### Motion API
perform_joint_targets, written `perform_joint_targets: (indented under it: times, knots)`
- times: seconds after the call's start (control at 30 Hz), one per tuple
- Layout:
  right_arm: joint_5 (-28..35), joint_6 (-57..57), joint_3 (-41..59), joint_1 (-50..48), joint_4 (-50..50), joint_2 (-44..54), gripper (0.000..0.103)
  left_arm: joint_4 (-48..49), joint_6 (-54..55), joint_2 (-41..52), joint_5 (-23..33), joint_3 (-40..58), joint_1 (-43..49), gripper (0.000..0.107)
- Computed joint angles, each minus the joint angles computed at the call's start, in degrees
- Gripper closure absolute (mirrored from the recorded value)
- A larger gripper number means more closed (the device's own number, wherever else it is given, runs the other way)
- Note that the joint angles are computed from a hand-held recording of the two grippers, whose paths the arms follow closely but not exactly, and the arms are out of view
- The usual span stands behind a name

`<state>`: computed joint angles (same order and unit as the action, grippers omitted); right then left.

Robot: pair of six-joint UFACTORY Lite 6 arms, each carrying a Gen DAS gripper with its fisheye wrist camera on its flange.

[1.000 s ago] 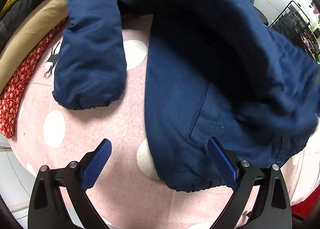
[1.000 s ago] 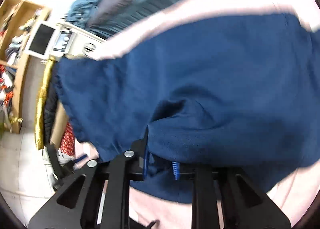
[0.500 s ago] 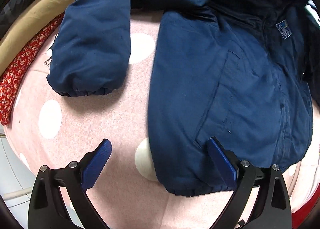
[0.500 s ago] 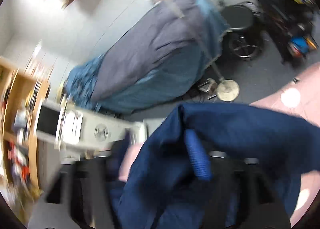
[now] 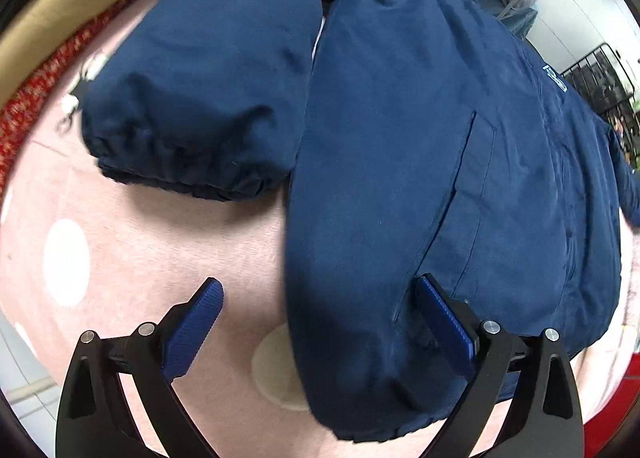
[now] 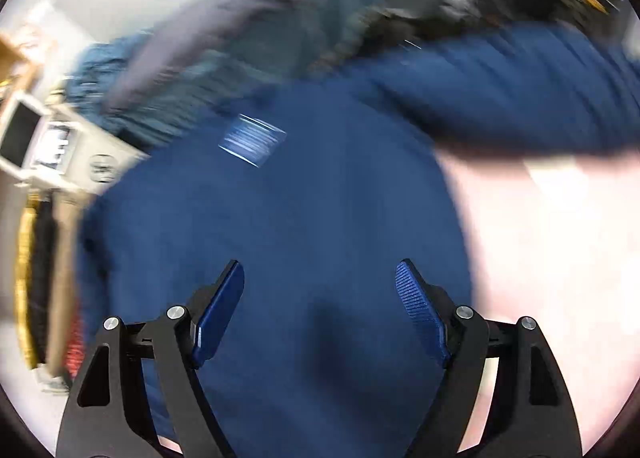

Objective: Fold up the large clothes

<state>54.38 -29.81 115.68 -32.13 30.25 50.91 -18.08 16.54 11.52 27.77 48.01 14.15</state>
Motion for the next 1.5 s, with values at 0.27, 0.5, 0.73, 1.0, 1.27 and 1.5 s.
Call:
perform_joint_targets:
  times: [0.27,0.5,0.73,1.0,1.27,1.5]
  knots:
    - [-0.85,-16.00,-20.21,-13.59,10.44,-3.01,0.025,-12.17,5.11,8.65,5.91,7.43,1.77,0.014]
    - [-3.57,-20.35,-28.72,-7.15,18.17,-5.09,0.066,-10.16,-2.06,6.74,8.22,8.26,-6.46,0.055]
    - [2.16,-20.44,-32.11,-5.25,17.51,-16.32,0.088,-6.59,-4.01,-1.77,12.91,10.79,-9.73,0.092]
    - [16.82,-22.59,-40.63,-14.39,10.60,-36.14,0.095,-5.64,2.25,-18.61,26.11,9.50,-6.02,0.094]
    - [16.43,-29.34,-65.58,-25.93,-6.49,-53.97,0.095,9.95,1.11,-38.79,29.48,-14.39,-4.38,0.094]
    - [-1.34,-25.75,-79.78,-17.03,-13.29,-59.95,0.093,21.59,-19.70,-32.69,15.88,-22.82,-19.01,0.087]
